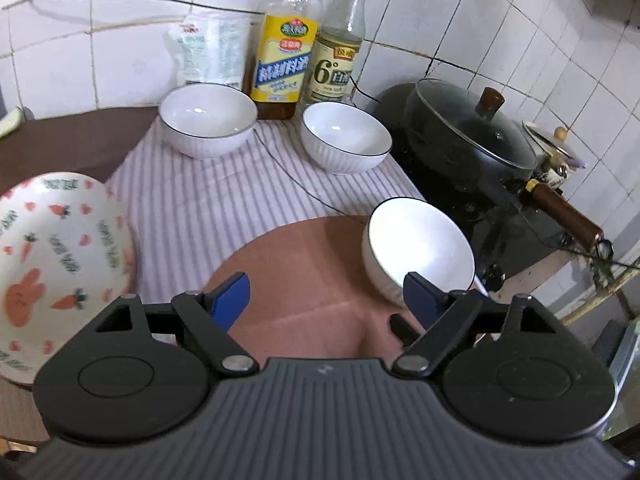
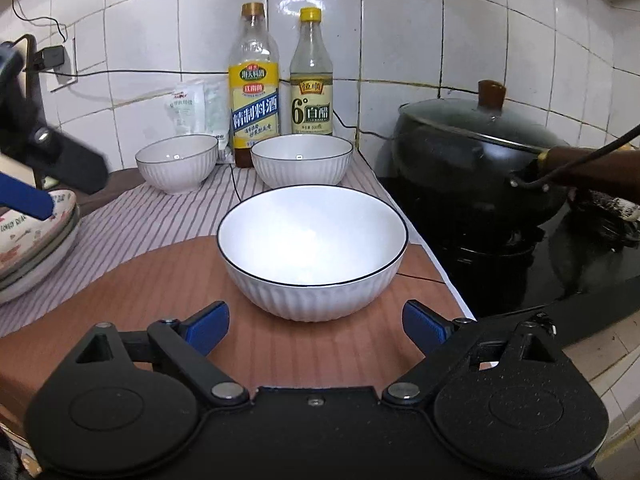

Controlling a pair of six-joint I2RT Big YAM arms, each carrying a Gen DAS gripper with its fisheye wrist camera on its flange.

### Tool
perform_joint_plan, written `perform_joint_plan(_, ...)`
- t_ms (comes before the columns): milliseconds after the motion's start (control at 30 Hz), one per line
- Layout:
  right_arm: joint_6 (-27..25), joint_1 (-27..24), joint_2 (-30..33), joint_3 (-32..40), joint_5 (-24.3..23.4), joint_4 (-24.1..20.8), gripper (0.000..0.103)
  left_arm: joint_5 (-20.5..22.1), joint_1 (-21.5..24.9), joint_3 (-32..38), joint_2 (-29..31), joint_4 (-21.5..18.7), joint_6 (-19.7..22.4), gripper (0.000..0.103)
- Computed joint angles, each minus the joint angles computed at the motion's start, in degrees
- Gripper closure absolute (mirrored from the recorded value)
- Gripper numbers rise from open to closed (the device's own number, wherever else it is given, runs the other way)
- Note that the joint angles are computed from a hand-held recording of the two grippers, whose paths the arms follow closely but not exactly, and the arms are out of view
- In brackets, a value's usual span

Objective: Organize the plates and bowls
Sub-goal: 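Move the left gripper to the white bowl on the mat and grasp its rim, then lift the white bowl, set it down beside the plate stack, open left gripper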

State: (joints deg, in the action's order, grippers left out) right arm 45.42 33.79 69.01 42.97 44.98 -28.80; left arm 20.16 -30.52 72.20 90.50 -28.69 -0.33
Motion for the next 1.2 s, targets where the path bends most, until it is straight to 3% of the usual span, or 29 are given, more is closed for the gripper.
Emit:
perform_joint_plan(167,-1.72,-1.90,1.70,0.18,-1.84,2.27,0.007,2.82,-1.73,2.61,3.36,-2.07,1.40,0.019)
perform_joint_plan(333,-3.28,-3.60,3.00,0.32,-2.96,4.88,0.007,4.16,-2.59,6.09,6.83,-3.21,-1.59,0.019)
perform_joint_plan(533,-4.60,-5.99,3.63,0.34,-7.14,7.04,0.007,1.37,-4.51,9.84,10.90,-4.11,-1.67,0.019)
perform_joint_plan(633,-5.42,-6.56,3.75,0.14,-7.65,8.03,0.007,0.13,-5.28,11.44,12.87,-5.19,-0.60,0.026)
perform_joint_plan(700,-6.22,-6.65,4.21,0.16,-7.38,8.75,0.007,0.87,-5.25,12.18,13.76,-5.76,-0.56,0.043)
perform_joint_plan(767,-6.79,-6.65,4.61,0.11,-6.99,9.22,0.007,1.65,-5.09,13.19,14.67,-7.08,-0.54,0.066)
perform_joint_plan(867,-6.99,-6.35,4.83,-0.18,-6.39,10.12,0.006,5.37,-4.49,13.73,15.25,-7.70,-0.65,0.081)
perform_joint_plan(1200,-6.63,-5.44,4.17,0.56,-7.05,8.54,0.006,4.14,-4.42,12.80,13.80,-8.54,0.34,0.082)
